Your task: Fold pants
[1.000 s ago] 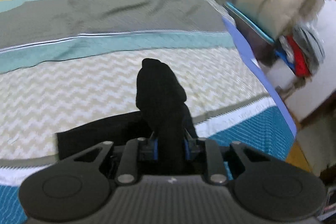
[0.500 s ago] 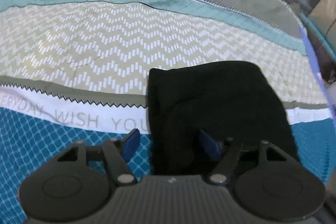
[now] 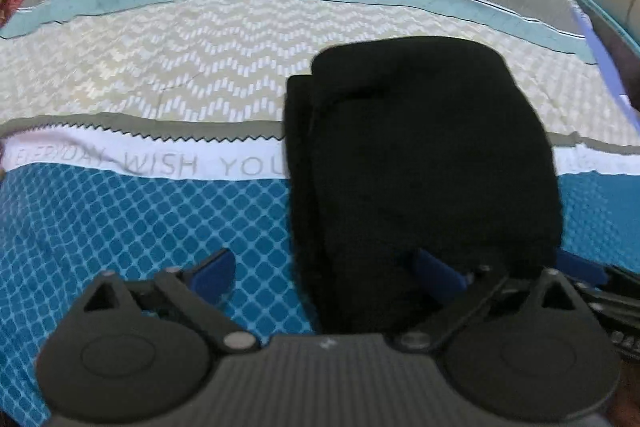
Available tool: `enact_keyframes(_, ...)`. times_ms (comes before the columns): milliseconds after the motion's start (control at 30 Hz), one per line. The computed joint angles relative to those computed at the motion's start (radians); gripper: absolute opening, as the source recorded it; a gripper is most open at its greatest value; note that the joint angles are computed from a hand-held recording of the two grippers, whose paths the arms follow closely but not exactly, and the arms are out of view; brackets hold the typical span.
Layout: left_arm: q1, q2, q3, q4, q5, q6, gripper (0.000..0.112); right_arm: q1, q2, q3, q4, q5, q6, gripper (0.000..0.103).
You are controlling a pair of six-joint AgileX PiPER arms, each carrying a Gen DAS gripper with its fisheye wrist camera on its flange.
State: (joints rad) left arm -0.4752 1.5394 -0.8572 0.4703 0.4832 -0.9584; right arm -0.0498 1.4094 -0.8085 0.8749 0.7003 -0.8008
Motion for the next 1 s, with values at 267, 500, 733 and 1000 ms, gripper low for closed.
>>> enact_keyframes(267,-0.066,0.011,-0.017,0.142,0.079,-0.145,0.103,-0.07,0.008,0.009,0.051,0.07,-0.046,0.063)
enact_keyframes(500,-0.1,0.019,-0.028,0.201,0.124,-0.198,0.103,-0.078,0.05,0.003,0.094,0.058,-0.08,0.066)
enact_keyframes(733,-0.135,0.027,-0.027,0.269,0.152,-0.252,0.103,-0.088,0.041,0.033,0.153,0.057,-0.116,0.071)
enact_keyframes(1000,-0.144,0.03,-0.022,0.298,0.157,-0.265,0.103,-0.068,0.028,0.055,0.188,0.035,-0.154,0.081)
